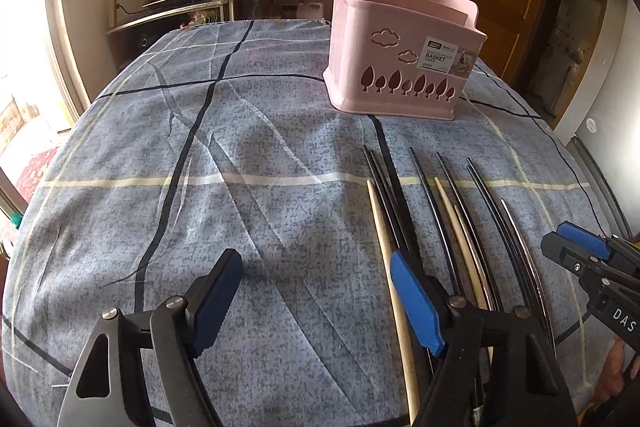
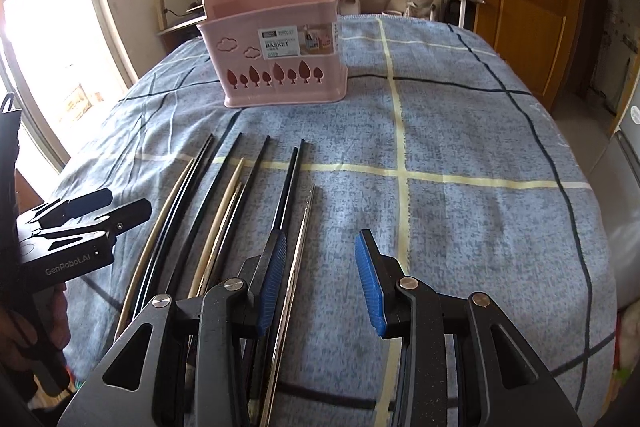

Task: Organize utensils
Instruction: 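Close the left tool on a wooden chopstick while the right tool grasps a metal chopstick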

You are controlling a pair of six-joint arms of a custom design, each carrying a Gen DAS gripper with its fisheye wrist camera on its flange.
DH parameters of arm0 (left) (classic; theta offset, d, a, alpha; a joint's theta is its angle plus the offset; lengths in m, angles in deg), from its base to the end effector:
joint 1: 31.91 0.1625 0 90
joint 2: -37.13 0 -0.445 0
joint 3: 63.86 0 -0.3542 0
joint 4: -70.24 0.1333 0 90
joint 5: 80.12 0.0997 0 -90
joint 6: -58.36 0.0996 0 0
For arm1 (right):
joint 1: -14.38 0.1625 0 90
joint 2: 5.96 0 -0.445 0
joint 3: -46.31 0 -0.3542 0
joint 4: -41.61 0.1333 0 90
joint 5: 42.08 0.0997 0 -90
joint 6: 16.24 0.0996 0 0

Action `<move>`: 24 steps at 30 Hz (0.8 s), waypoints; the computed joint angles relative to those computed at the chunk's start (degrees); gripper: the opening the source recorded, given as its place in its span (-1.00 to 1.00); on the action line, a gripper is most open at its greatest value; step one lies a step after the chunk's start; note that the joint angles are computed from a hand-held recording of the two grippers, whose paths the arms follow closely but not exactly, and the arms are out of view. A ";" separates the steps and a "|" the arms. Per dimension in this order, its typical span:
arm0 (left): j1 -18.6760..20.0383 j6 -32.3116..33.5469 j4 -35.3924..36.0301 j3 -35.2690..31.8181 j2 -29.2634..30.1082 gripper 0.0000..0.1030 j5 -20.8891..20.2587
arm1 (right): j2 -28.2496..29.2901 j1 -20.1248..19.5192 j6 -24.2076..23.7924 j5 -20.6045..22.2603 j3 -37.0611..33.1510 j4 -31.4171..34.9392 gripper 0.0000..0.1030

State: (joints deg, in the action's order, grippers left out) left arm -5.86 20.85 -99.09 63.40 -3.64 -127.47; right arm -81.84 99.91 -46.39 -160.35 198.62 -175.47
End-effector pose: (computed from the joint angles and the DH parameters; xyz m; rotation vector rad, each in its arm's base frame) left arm -0.3148 -0.3773 0.0144 0.6310 2.4192 -0.6564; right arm 0.0607 -0.3284 0.2712 0.2426 -2.2913 0.8622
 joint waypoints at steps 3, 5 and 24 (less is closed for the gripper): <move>0.71 0.52 0.22 -0.86 0.29 0.47 -0.39 | 0.71 -0.47 0.19 -0.11 -1.21 1.43 -0.28; 1.08 1.09 -0.50 -1.17 0.42 0.47 -0.92 | 1.30 -0.63 0.15 -0.24 -1.91 1.94 -0.30; 1.79 5.91 5.46 -6.84 3.91 0.24 0.60 | 4.82 -0.19 -0.53 -2.80 -5.29 2.52 -0.42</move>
